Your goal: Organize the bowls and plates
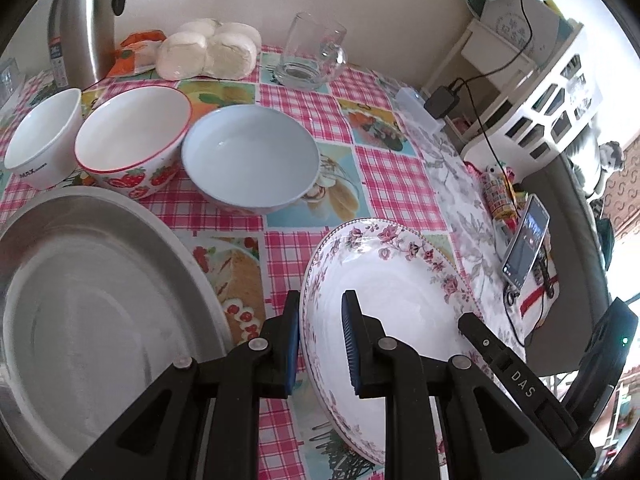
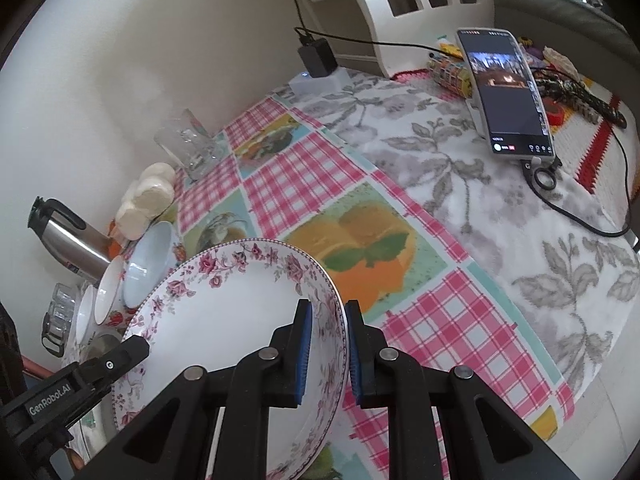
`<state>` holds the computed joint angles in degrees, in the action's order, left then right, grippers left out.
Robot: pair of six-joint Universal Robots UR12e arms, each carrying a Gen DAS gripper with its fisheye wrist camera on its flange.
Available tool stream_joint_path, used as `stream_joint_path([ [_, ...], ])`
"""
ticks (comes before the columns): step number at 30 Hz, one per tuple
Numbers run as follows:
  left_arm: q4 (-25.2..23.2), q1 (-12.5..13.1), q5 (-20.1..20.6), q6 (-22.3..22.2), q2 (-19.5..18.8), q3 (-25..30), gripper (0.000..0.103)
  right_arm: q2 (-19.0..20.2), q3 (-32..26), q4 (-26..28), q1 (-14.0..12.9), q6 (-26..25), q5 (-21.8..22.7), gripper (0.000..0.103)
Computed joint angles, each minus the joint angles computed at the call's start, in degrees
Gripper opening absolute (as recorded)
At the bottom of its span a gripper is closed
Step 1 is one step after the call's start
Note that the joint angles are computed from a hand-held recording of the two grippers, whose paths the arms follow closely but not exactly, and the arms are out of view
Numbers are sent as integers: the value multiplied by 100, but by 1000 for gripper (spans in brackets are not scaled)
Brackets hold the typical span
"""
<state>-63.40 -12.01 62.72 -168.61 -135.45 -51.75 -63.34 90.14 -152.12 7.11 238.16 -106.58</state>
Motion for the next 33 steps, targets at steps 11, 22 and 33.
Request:
stream_joint_path([
  [11,45,203,-185,-141,-7,66,21,180,-363,-58,182,-216,-118,18],
  [22,6,441,-447,-319,-68,207,21,435,-847,183,365,-366,-202,18],
  [33,2,692,-501,-572,-138,329,21,784,-1449,456,541,-663,-114,18],
])
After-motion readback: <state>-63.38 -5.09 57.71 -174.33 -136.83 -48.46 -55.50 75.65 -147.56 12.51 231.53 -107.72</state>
